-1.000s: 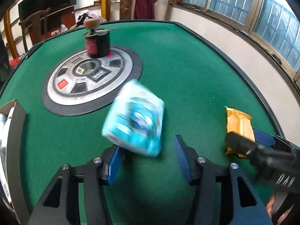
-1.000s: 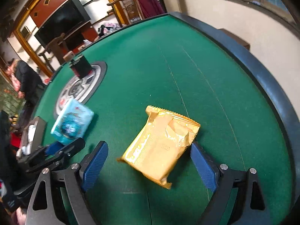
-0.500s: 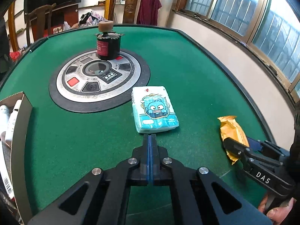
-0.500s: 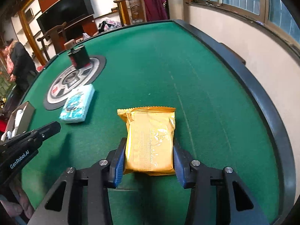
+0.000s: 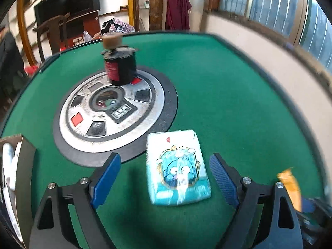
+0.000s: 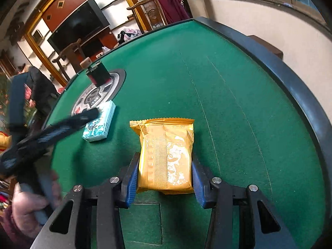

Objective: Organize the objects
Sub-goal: 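Grasp the tissue pack with the left gripper while the right gripper grasps the yellow snack packet, then carry the tissue pack and yellow packet into the tray and open both grippers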

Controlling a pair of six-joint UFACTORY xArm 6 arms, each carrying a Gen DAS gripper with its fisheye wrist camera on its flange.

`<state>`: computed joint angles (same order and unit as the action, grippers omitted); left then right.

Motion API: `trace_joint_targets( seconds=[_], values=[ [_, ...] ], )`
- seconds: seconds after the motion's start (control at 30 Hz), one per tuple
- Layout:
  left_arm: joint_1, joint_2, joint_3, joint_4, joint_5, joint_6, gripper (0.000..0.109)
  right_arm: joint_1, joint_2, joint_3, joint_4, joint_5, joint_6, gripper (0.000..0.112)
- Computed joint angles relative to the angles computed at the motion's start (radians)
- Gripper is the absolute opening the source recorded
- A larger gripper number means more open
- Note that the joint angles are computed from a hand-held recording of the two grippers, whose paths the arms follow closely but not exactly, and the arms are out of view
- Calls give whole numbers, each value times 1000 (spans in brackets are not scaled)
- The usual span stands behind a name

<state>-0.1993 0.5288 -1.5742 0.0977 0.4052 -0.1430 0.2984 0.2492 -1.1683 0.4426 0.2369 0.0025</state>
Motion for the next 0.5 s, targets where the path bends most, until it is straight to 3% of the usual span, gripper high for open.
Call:
trace_joint_targets(
  seconds=[0.07,0.13,0.17,0.23,0.5],
  values=[
    [-10,36,-38,93,21,-55,87,3,-4,3,62,0,-50,49],
    [-9,38,-33,84,2,-43,84,6,-4,2,95,2,-79,49],
    [-10,37,-29,21,-3,8,66,6,-1,-2,92,4,-79,49],
    [-10,25,-18,-23,-9,64,45,9,-1,-3,69,4,-66,49],
    [8,-119,160,-338,-66,336,42,10,14,-20,29,4,-34,49]
  ],
)
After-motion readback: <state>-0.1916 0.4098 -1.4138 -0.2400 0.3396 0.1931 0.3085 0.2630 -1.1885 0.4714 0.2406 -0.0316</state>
